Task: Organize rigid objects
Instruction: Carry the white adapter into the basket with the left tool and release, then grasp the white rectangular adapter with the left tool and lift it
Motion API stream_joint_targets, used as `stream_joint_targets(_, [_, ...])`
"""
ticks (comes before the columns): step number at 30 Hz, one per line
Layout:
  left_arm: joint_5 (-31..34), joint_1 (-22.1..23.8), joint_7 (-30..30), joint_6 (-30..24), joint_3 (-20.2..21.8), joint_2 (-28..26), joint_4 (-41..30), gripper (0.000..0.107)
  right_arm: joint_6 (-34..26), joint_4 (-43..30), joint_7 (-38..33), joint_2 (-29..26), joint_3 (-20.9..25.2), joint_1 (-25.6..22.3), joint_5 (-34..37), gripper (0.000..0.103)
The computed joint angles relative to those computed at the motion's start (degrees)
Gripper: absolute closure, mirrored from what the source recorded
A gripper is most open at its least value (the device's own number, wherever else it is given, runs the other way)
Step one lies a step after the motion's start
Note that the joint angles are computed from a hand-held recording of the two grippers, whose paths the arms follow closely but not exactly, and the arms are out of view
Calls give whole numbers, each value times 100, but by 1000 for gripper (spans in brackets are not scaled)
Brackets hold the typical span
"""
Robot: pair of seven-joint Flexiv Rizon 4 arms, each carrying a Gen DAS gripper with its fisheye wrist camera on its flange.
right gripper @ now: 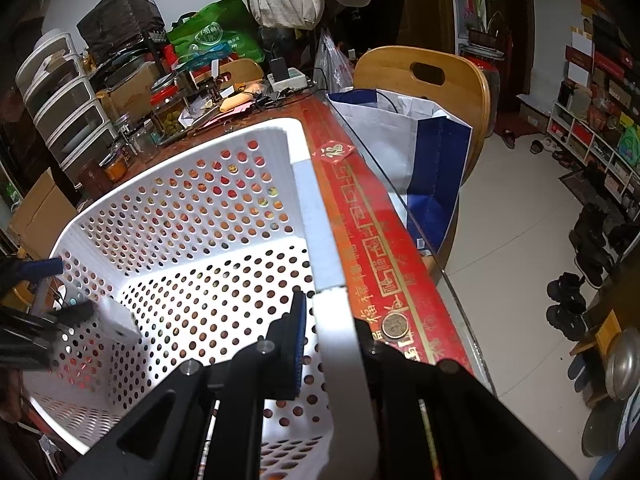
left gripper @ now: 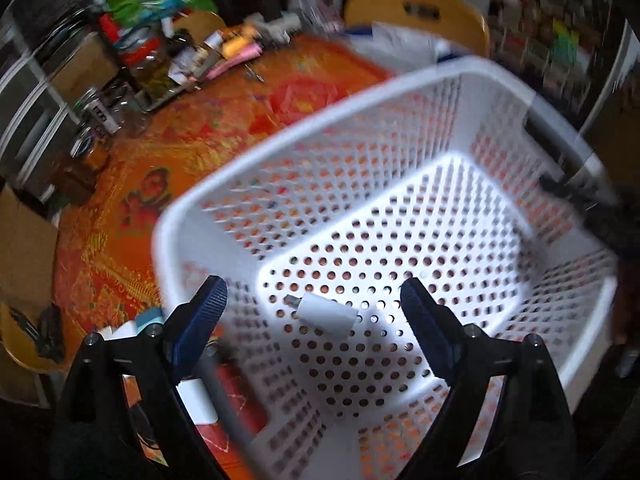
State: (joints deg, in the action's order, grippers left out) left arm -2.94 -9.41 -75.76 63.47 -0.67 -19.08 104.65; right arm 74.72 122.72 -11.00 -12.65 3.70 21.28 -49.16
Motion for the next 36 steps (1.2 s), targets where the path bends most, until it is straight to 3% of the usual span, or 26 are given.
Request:
stream_joint_targets(2, [-733,454,583,644,-214,452,702,15,-27,-19,-85,-6,24,-15,64,92])
stream_joint_targets(3, [-1018,622,789,1010,-206,670,1025,8,-38,-19,-96,-3,26,-12,76,92])
stream_joint_targets(6, [-1298,920,796,1656,120,885,1473,4,-131,-42,-137,4,38,4,107,92])
stream_joint_targets(8, [-1304,1148,542,1573,393,723,1408,4,-173,-47,-140,13,42,9,103,92])
stream_joint_targets(10, [-1187,1388,276,1056,636,339,1039,4,-178,-40,-117,22,37,8,74,92])
stream_joint_targets(14, [-534,1495,-391,426,1030,-468,377,5,-119,-37,-57,13,22,-6,23,92])
stream_joint_targets(17, [-934,1913,-108,640,630,-602,532,6,-102,-23,-22,17,23,-13,11,92])
stream_joint_targets(24, [-1169,2172,-114,983,568,-774,707,4,-328,-87,-199,21,99,2,198,92])
stream_joint_targets(26, [-1555,2465,217,1189,190,-819,862,4,-358,-91,-204,25,100,10,200,92])
stream_joint_targets(28, [-1650,2507,433,1323,87,-932,835,5,-387,-97,-213,26,103,15,198,92])
stream_joint_targets(31, [-1446,2265,445,1262,311,-1146,577,4,-398,-110,-220,21,109,17,206,92])
stream_joint_targets(36, [-1793,2424,571,1285,51,-1242,534,5,-391,-102,-233,25,117,17,224,92])
